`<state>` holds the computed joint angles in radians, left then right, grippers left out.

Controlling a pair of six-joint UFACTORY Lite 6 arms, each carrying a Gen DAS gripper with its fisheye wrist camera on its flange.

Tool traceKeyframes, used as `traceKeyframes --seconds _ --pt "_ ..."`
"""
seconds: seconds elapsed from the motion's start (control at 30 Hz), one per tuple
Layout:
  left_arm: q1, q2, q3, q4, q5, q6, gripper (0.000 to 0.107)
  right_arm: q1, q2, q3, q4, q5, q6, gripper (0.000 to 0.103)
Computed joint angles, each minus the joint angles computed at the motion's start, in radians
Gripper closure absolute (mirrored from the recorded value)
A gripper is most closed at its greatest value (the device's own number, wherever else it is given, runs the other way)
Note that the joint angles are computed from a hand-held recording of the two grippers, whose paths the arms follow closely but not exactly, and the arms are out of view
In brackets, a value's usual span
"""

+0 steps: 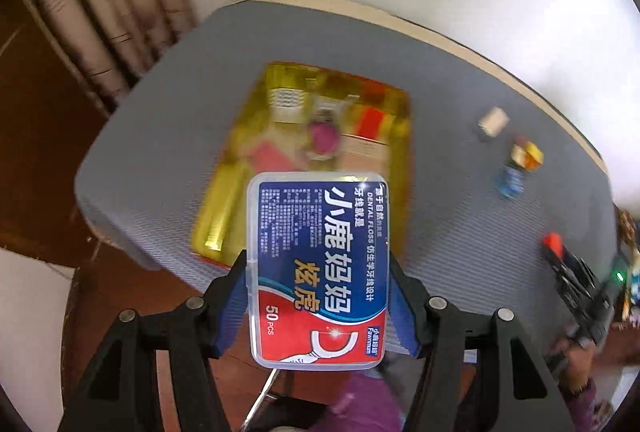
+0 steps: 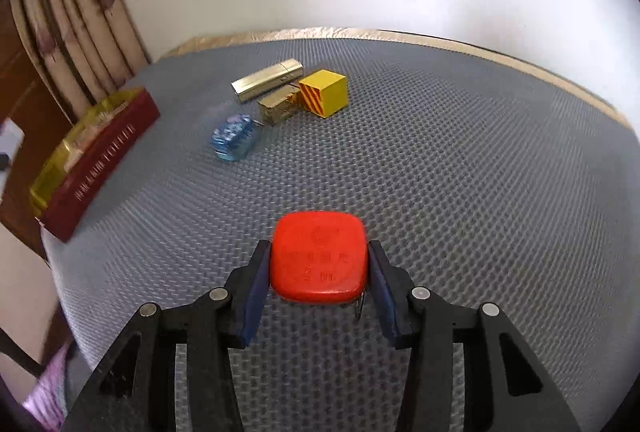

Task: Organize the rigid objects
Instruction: 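Carry the floss box into the tin with left tool while right tool grasps red tape measure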

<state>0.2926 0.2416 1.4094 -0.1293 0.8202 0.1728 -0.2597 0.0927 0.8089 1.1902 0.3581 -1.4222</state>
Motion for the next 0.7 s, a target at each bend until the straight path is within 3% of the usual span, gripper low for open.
traceKeyframes --seconds 0.1,0.27,0.47,0.7 --pt "0.023 0.074 0.048 0.025 -0.029 -0.014 0.044 0.027 0.009 -0.014 0.075 -0.043 -0.058 0.059" --pt "0.045 0.224 0.177 -0.012 -0.018 0.026 0.044 0.015 -0.019 -0.031 0.045 -0.038 -0.035 0.059" --pt "0.041 0.353 0.275 0.063 -0.084 -0.077 0.044 0.023 -0.042 -0.051 0.026 -0.061 -0.024 0.059" --pt "0.057 0.384 0.27 0.031 -0.083 -0.075 0.044 0.025 -0.042 -0.055 0.038 -0.073 -0.043 0.059"
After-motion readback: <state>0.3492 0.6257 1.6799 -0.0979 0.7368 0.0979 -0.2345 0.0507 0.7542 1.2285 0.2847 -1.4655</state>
